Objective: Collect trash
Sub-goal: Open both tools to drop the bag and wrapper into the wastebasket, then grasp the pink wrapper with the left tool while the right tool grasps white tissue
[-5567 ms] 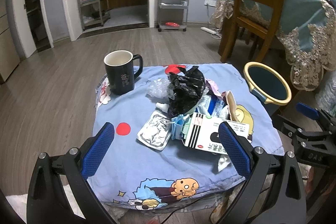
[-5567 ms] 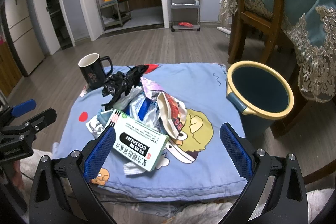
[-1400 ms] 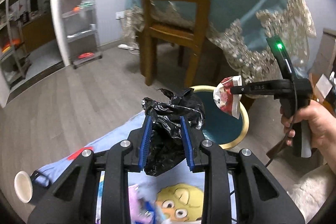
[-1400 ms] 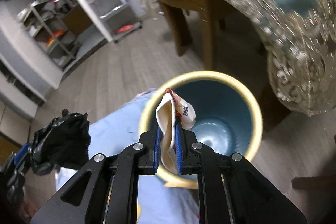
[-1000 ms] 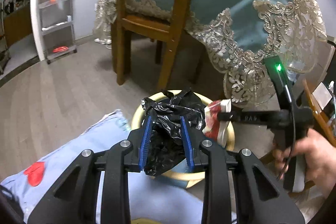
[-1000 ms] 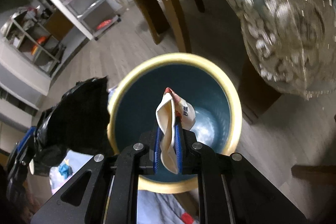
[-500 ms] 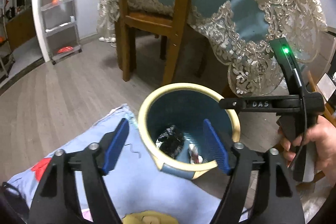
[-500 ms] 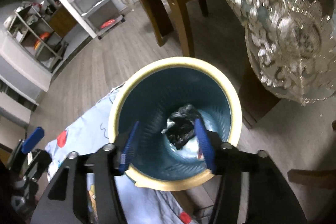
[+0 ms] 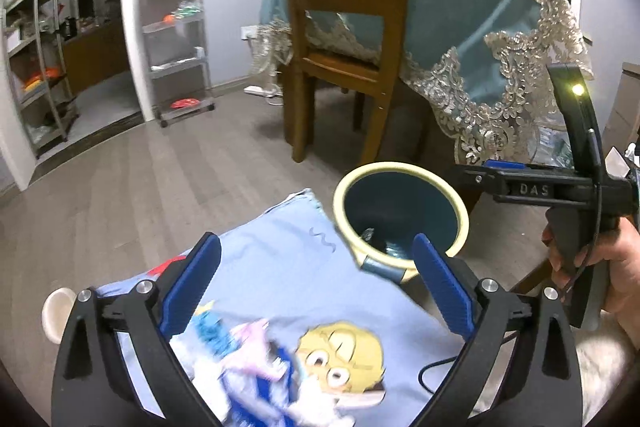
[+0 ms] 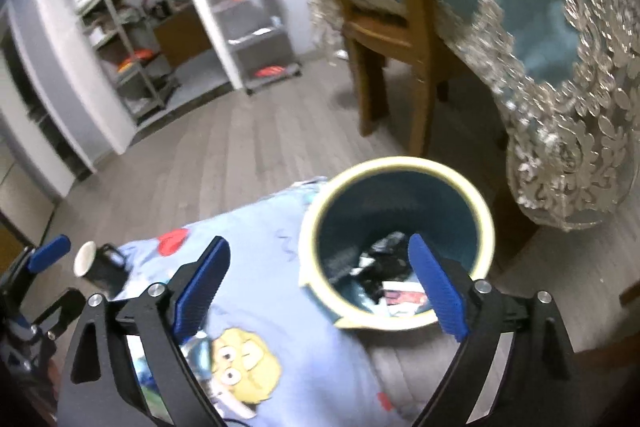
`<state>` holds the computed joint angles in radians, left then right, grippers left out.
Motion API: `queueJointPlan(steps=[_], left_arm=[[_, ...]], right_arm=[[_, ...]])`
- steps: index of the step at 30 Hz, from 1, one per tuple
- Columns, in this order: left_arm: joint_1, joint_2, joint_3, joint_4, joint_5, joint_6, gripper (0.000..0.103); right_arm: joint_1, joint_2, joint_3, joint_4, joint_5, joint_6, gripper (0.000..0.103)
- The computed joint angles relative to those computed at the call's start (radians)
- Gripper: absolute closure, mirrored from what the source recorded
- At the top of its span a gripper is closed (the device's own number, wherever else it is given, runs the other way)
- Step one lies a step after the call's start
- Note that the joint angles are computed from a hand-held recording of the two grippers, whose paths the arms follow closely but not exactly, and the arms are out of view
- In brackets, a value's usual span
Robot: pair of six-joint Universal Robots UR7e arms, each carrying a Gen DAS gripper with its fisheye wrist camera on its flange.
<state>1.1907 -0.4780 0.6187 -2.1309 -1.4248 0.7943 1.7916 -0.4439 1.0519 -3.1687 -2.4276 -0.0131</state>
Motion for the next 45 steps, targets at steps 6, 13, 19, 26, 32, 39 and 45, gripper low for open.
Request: queueJointPlan(steps=[6,13,19,26,32,39,45], left_arm=[[0.029,-0.107,0.085,-0.043,0.009,0.011,0.007],[0.070,-0.178,0.142,-0.071,0.044,0.030,0.006],[0.114,-0.198,0.156,-0.097,0.076,0.038,0.006],[0.155,-0.175,0.145,-0.129,0.113,0.070,0.006],[0.171,-0.106,0.049,-0.058,0.150,0.044,0.006],[0.187,-0.046,-0.025,-0.006,0.196,-0.001,0.006],[0.198,0.012,-0.098,0.022,0.243,-0.066,0.006]], right_arm=[[0.050,0.046,-0.002,-0.038,0.008,-0.063,0.008],[0.099,0.117,-0.040,-0.058,-0.003,-0.095,0.006],[0.104,0.144,-0.043,-0.009,0.027,0.006,0.006],[0.099,0.198,-0.115,0.143,0.024,0.050,0.006],[0.076,0.246,-0.201,0.312,0.053,0.120,0.006],[0.064,0.332,-0.344,0.566,0.077,0.115,0.006],[0.057,0.362,-0.396,0.651,0.083,0.125,0.015]])
